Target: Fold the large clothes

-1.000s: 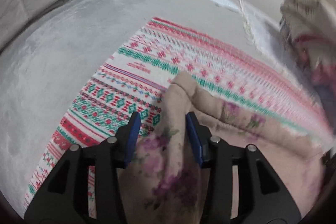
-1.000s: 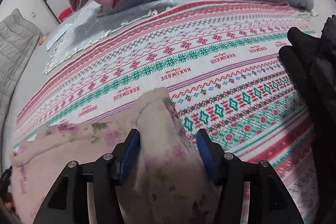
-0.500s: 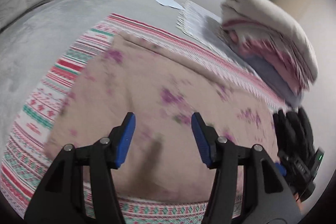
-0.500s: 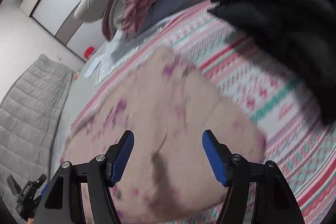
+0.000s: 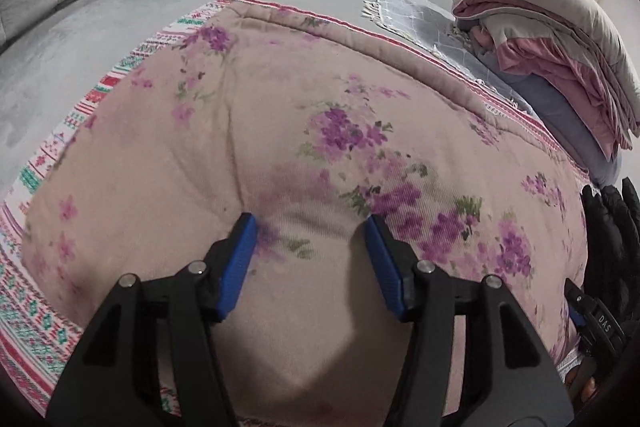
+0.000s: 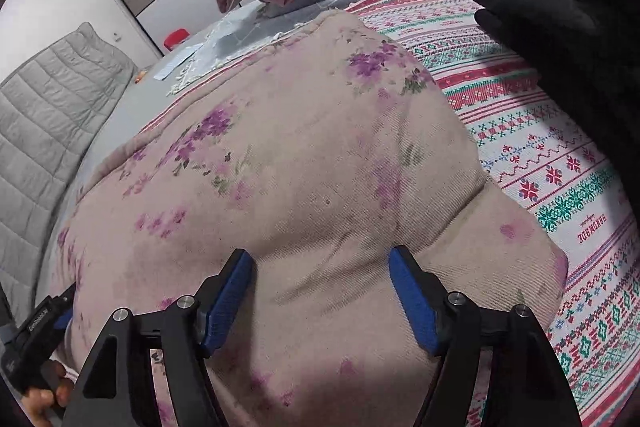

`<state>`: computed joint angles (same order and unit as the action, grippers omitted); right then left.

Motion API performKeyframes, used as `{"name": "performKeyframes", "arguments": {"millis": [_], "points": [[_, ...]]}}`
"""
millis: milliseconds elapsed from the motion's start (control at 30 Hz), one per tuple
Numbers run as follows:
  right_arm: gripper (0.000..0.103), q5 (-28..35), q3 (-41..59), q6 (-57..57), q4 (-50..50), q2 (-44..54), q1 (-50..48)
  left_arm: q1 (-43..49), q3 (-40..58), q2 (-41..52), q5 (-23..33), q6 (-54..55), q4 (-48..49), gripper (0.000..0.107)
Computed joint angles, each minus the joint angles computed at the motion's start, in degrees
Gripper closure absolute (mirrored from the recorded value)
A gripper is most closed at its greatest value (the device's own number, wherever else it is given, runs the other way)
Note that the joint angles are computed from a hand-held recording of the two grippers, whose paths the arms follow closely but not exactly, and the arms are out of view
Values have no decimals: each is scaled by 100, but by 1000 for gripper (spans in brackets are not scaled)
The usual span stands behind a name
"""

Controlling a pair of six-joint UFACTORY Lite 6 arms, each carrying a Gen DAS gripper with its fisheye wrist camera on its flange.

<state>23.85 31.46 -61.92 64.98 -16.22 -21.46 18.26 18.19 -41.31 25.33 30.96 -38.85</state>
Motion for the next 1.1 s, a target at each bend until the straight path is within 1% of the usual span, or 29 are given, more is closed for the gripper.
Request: {"name": "performKeyframes", "arguments": {"millis": [33,67,100,133,167,200,233,267,300,367,433,500,533,567,600,633,700,733,767,833,900,967,1033,1100], "points": [[30,-40,-95,-154,135,-135,4,-55,36,-136,78,-165,217,49],[30,79,-181,-275,198,-314,-126,-50,126,-245,300,-302,335,49],[30,244,-265,-432,298,-435,-299,32,227,-443,624,-263,344,49],[30,617,-329,-474,329,-634,-621,-40,288,-544,775,-131,222,49],[30,991,-365,-450,301,-814,-944,-293,438,-613,886,-236,304,49],[30,1333,-388,-514,339,-933,-1259,-723,602,-627,866,-581,596,49],[30,1561,-389,-557,330,-996,-1490,-1241,893,-402,883,-1078,999,49],[30,1747,-374,-549,269,-1059,-1716,-1665,1179,46,839,-1408,1222,49],[30,1800,-347,-498,193,-1078,-1808,-2142,1576,646,775,-1612,1407,49],[30,1856,-268,-412,88,-946,-1944,-2622,2402,1845,757,-2180,1874,49],[30,1949,-203,-428,94,-779,-1980,-3083,3349,3044,479,-3342,2986,49],[30,1893,-203,-353,3,-826,-1901,-3452,4316,4244,371,-4519,4164,49],[30,1872,-198,-307,-52,-865,-1857,-3536,4820,4843,399,-4874,4576,49],[30,1875,-214,-253,-93,-914,-1828,-3577,5373,5443,663,-5099,4757,49],[30,1893,-211,-214,-118,-918,-1809,-3537,5903,6010,856,-5084,4726,49],[30,1905,-211,-202,-124,-899,-1783,-3378,6329,6470,964,-4952,4456,49],[30,1855,-184,-217,-133,-797,-1729,-2956,6768,7000,1016,-4405,3501,49],[30,1820,-180,-234,-143,-758,-1693,-2810,6852,7130,969,-4223,3147,49],[30,1779,-195,-252,-150,-747,-1654,-2741,6901,7192,936,-4161,2992,49],[30,1637,-216,-212,-217,-751,-1526,-2735,6891,7204,869,-4261,3081,49],[29,1387,-245,-41,-400,-809,-1299,-2909,6915,7196,866,-4675,3611,49],[29,1138,-296,122,-558,-903,-1085,-2936,6866,7082,898,-4674,3683,49],[28,1099,-314,62,-567,-904,-1046,-2824,6749,6788,996,-4310,3277,49],[26,1265,-279,-173,-441,-757,-1195,-2568,6385,6195,1080,-3727,2634,49]]}}
